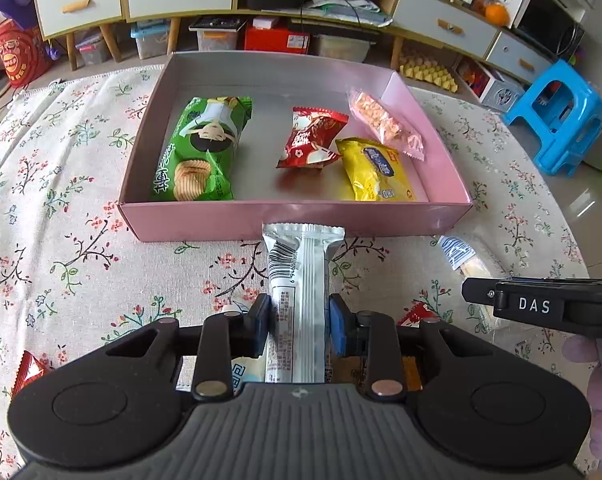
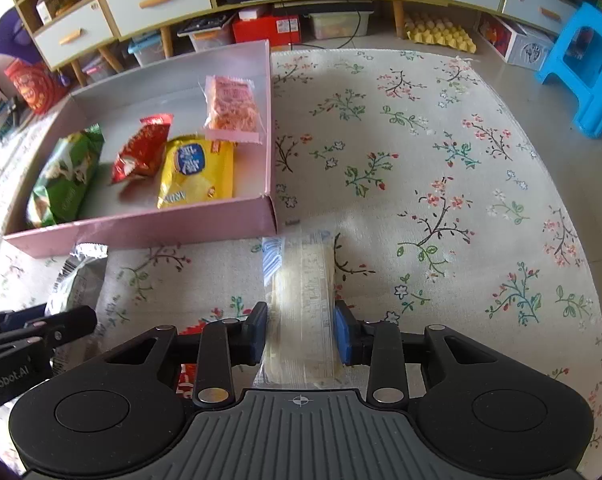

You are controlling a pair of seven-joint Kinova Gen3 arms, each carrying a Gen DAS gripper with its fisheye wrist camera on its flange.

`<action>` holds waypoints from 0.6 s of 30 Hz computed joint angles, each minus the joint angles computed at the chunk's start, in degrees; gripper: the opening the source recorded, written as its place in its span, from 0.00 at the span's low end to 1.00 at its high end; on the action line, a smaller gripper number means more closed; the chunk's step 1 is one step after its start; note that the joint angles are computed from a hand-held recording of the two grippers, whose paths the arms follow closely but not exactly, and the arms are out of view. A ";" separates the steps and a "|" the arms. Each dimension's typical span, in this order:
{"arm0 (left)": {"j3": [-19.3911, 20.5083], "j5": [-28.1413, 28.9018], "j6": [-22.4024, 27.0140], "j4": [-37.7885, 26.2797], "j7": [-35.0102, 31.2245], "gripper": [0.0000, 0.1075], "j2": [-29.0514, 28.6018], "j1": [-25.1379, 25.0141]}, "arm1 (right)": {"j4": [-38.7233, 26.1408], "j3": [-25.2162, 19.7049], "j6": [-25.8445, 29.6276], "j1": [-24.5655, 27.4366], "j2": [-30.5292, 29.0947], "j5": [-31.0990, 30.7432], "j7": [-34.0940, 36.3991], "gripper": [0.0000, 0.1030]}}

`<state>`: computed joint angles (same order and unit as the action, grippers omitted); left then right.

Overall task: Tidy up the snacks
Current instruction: 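Carry silver bar with left tool while right tool carries clear bag into pink box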

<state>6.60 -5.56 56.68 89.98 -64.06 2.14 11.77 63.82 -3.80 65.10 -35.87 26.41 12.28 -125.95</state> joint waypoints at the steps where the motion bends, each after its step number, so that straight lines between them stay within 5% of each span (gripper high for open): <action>1: -0.03 0.11 -0.19 0.07 0.01 0.26 -0.20 -0.05 | 0.18 -0.13 -0.29 0.33 -0.24 -0.47 -0.03 0.31; 18: -0.85 5.84 -4.58 2.36 -2.00 0.25 -5.09 -3.27 | 4.02 -2.18 -6.42 6.61 -4.39 -10.51 -1.08 0.23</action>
<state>5.76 0.28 52.10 92.34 -66.06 -2.95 8.50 67.83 -5.97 58.68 -29.26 22.02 1.77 -127.03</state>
